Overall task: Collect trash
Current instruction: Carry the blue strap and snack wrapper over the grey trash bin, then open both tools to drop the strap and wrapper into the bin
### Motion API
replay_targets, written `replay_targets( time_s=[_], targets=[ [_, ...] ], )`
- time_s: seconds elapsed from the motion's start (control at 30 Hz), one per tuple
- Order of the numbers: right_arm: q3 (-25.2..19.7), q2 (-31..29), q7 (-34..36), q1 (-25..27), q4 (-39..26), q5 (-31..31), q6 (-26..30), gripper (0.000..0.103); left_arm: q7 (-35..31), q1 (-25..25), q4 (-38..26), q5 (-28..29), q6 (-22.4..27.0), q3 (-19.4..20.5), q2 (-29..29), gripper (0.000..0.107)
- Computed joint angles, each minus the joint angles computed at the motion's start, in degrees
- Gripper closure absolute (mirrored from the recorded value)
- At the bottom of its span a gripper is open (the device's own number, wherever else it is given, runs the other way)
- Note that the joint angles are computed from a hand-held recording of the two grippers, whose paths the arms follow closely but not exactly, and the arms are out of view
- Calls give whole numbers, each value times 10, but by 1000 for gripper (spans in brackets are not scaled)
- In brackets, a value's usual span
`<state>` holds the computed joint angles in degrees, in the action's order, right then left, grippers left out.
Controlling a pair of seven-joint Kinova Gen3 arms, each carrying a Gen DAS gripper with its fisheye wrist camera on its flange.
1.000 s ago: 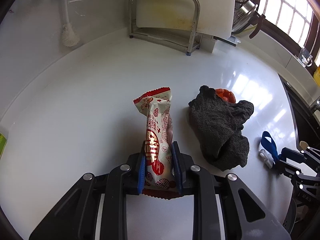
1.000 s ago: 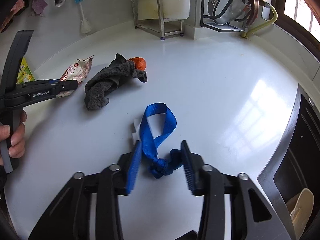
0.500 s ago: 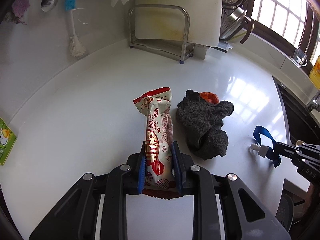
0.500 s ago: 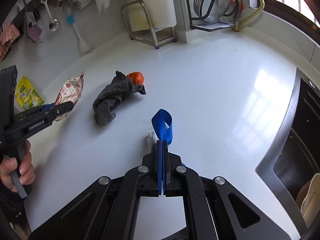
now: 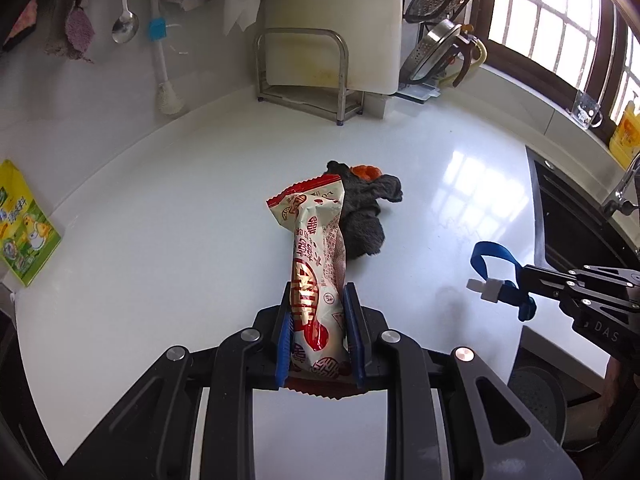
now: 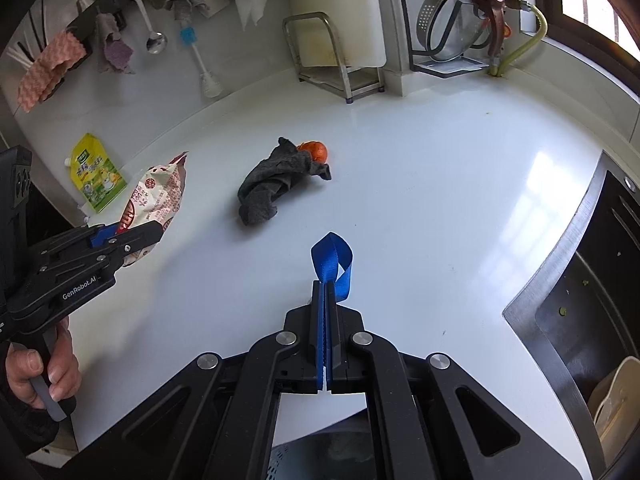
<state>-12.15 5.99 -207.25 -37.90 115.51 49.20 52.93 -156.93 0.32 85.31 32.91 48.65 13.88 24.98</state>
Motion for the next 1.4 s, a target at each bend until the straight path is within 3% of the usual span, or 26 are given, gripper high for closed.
replay_targets(
  time_s=[0.2, 0.43, 0.7, 1.0, 1.4],
  targets=[
    [-30, -41, 12, -16, 30, 1, 0, 103, 19, -4, 119, 21, -37, -18, -95, 84],
    [-91, -108, 21, -28, 92, -23, -20, 103, 85, 22, 252, 29, -58, -64, -226, 84],
    [-177, -167, 36, -44, 138, -73, -32, 103, 227, 76, 368, -35, -66, -90, -355, 84],
    [-240, -175, 21, -45, 158, -145, -62, 103, 321, 115, 406, -102, -42, -91, -388, 84],
    [-234, -148, -12, -73, 164, -140, -81, 103, 355, 134, 428, -122, -39, -89, -366, 84]
  ],
)
